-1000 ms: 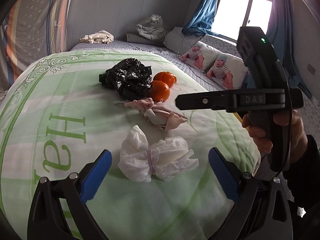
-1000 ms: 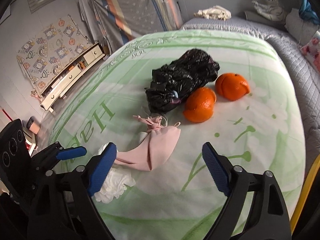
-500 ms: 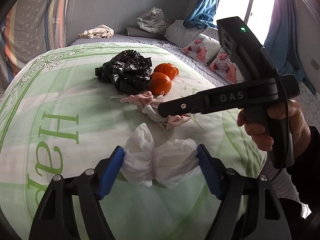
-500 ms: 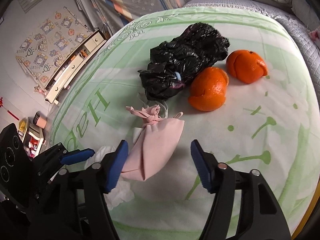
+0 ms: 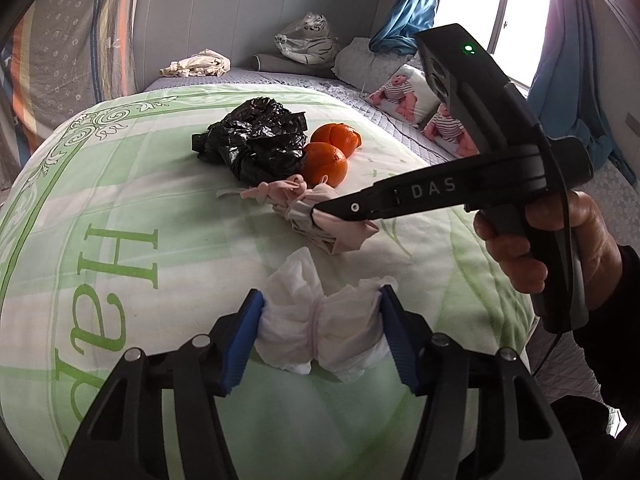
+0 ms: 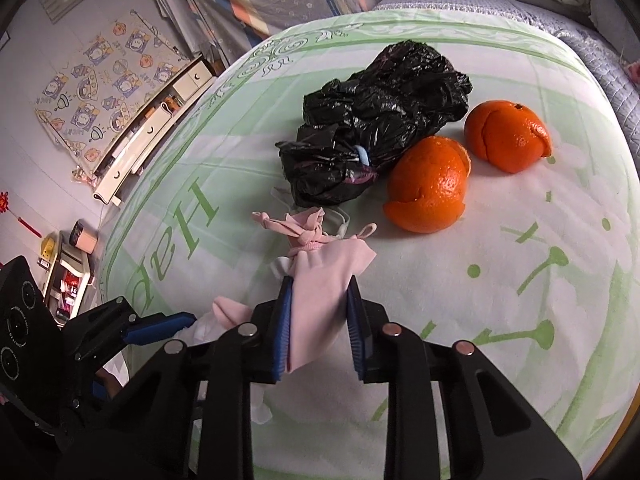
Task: Collect trash
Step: 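Grasp the white tissue bundle with the left tool while the right tool grasps the pink cloth, then carry the tissue bundle and pink cloth with both tools over the yellow bin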
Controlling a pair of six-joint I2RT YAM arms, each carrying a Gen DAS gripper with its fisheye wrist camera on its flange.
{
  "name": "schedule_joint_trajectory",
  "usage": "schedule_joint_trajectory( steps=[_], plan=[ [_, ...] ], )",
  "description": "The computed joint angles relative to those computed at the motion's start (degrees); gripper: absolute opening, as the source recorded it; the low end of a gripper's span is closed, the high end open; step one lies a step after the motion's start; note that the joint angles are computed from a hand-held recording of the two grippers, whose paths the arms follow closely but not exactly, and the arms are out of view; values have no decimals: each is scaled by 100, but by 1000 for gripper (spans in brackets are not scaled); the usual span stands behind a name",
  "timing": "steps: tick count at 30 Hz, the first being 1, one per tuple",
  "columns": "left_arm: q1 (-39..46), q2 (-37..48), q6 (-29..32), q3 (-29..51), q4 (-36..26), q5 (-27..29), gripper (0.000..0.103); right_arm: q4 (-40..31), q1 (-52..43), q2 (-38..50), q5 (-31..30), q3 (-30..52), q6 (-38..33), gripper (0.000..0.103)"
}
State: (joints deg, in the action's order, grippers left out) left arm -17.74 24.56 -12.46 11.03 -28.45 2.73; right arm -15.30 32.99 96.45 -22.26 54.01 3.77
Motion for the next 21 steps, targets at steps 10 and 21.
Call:
schedule_joint_trajectory(
  steps=[10,21],
  plan=[
    [264,-691,161,89,-556,257,51,303,-347,-826,-360,-358,200,22],
    [216,-1709,46,539,-1363,196,51,284,-985,-1799,-861,-678,269,22]
  ],
)
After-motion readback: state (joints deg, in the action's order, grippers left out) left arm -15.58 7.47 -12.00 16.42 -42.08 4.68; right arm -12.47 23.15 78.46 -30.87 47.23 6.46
